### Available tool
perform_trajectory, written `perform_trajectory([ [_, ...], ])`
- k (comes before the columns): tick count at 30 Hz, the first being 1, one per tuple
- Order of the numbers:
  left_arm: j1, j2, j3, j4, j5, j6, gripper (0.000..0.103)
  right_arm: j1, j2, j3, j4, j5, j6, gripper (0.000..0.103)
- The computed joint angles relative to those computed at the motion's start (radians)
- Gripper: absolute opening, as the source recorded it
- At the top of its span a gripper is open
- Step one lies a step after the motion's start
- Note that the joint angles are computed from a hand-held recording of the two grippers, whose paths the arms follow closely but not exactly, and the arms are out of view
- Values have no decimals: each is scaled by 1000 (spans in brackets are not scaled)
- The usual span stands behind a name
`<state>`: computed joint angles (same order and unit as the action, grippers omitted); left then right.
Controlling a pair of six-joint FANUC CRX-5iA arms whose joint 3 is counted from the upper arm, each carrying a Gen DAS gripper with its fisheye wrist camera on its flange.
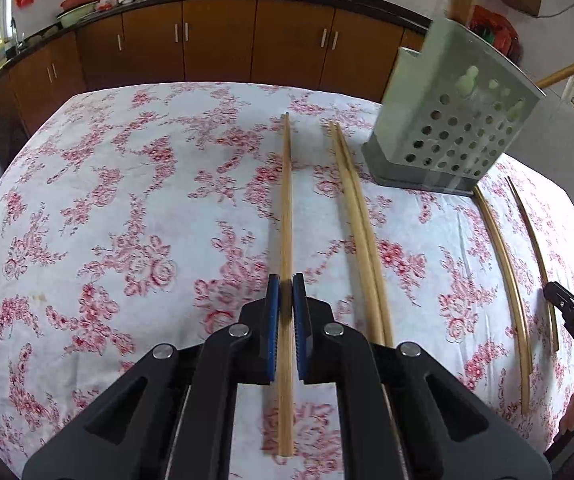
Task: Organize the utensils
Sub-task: 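Grasp a third bamboo chopstick with the right gripper while the left gripper grasps another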
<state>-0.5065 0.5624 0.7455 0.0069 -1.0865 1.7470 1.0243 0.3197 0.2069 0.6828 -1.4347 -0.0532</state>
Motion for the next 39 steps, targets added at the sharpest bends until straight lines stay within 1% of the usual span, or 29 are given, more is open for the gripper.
perform_trajectory([
  [1, 10, 0, 4, -9, -4, 8, 7, 0, 3, 3, 2, -3, 7, 10],
  [3, 32, -9, -14, 10, 7, -2, 7, -4, 7, 6, 6, 1, 14, 9],
  [7, 65, -42, -87, 70, 52, -70, 8, -19, 4, 0, 12, 27, 35, 8],
  [10, 67, -69, -137, 81, 92, -86, 8, -30, 3, 1, 10, 30, 54, 8],
  [13, 60, -74, -149, 69, 113, -84, 8, -31, -11, -17, 10, 39, 37, 9],
  [30, 69, -87, -178, 105, 131, -92, 9, -29, -14, -23, 11, 38, 25, 10],
  [33, 68, -87, -176, 101, 129, -91, 9, -28, -12, -21, 11, 36, 25, 10],
  [37, 57, -84, -159, 63, 113, -76, 9, -19, -16, -26, 12, 37, 5, 9],
  [39, 54, -96, -175, 61, 115, -75, 9, -4, -25, -38, 12, 36, -13, 9],
])
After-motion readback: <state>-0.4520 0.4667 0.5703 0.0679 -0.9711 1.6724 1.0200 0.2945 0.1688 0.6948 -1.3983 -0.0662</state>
